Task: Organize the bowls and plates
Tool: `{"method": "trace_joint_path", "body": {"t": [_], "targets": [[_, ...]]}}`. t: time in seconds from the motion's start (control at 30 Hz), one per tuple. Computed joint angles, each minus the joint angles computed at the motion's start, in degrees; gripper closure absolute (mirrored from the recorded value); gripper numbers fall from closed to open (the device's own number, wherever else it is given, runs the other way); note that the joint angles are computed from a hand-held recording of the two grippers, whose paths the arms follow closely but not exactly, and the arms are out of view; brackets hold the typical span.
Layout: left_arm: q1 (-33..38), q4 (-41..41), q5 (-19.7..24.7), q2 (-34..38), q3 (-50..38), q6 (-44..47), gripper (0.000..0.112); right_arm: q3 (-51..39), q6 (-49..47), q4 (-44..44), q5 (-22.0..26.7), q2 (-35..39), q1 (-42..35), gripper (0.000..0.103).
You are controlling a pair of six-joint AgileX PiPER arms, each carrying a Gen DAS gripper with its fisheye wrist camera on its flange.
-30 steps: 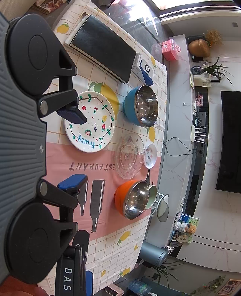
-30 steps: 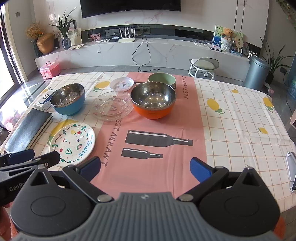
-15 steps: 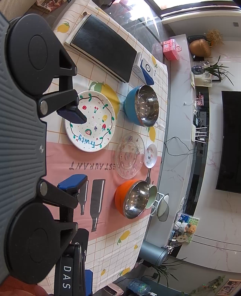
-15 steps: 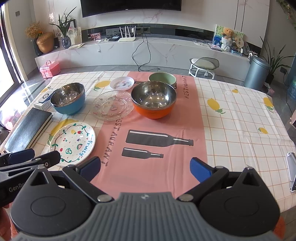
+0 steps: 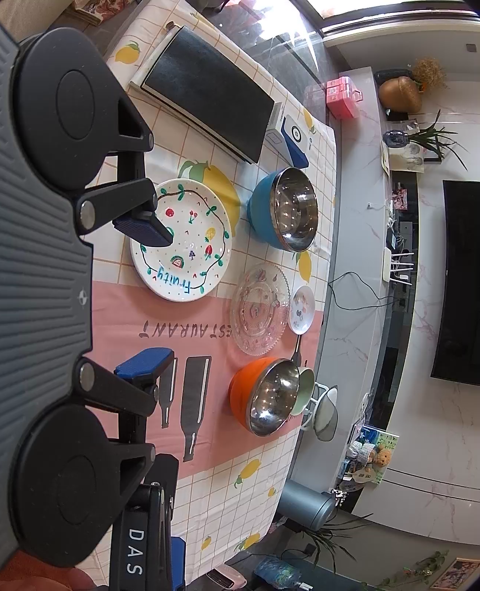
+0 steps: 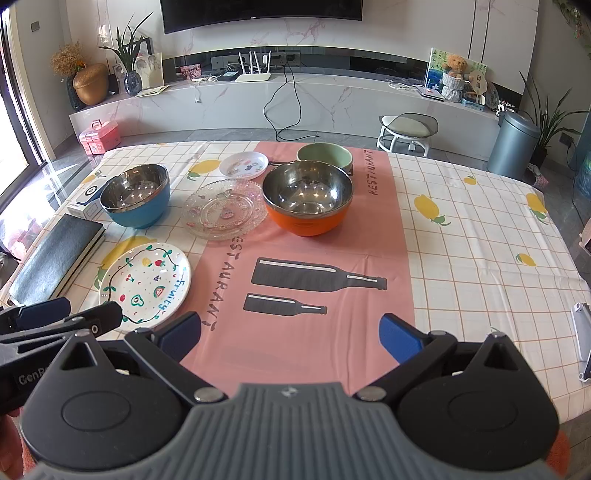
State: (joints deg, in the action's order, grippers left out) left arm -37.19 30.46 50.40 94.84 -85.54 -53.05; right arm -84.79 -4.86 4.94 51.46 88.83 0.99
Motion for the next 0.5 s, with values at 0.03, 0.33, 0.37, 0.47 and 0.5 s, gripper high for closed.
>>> {"method": "trace_joint_path", "body": {"t": [0.03, 0.33, 0.37, 0.47, 0.5], "targets": [[0.04, -0.09, -0.08, 0.02, -0.01, 0.04, 0.038, -0.02, -0.06, 0.03, 0.01, 0.01, -0.02, 0.003], [0.12, -0.25, -0.08, -0.03, 0.08, 0.10, 0.038, -0.19, -0.12, -0.02, 0.14, 0.31, 0.12, 0.003], [0.20, -0.35, -0.24, -0.15, 0.33, 0.15, 0.038, -0.18, -0.06, -0.07, 0.15, 0.29, 0.14, 0.003], [0.16, -0.32, -0.33, -0.15, 0.45, 0.01, 0.038, -0.18, -0.08, -0.12, 0.18, 0.47, 0.23, 0.003], [0.16, -0.41, -0.39, -0.15, 0.47, 0.01, 0.038, -0.09, -0.02, -0.18, 0.12, 0.50, 0.22, 0.003]]}}
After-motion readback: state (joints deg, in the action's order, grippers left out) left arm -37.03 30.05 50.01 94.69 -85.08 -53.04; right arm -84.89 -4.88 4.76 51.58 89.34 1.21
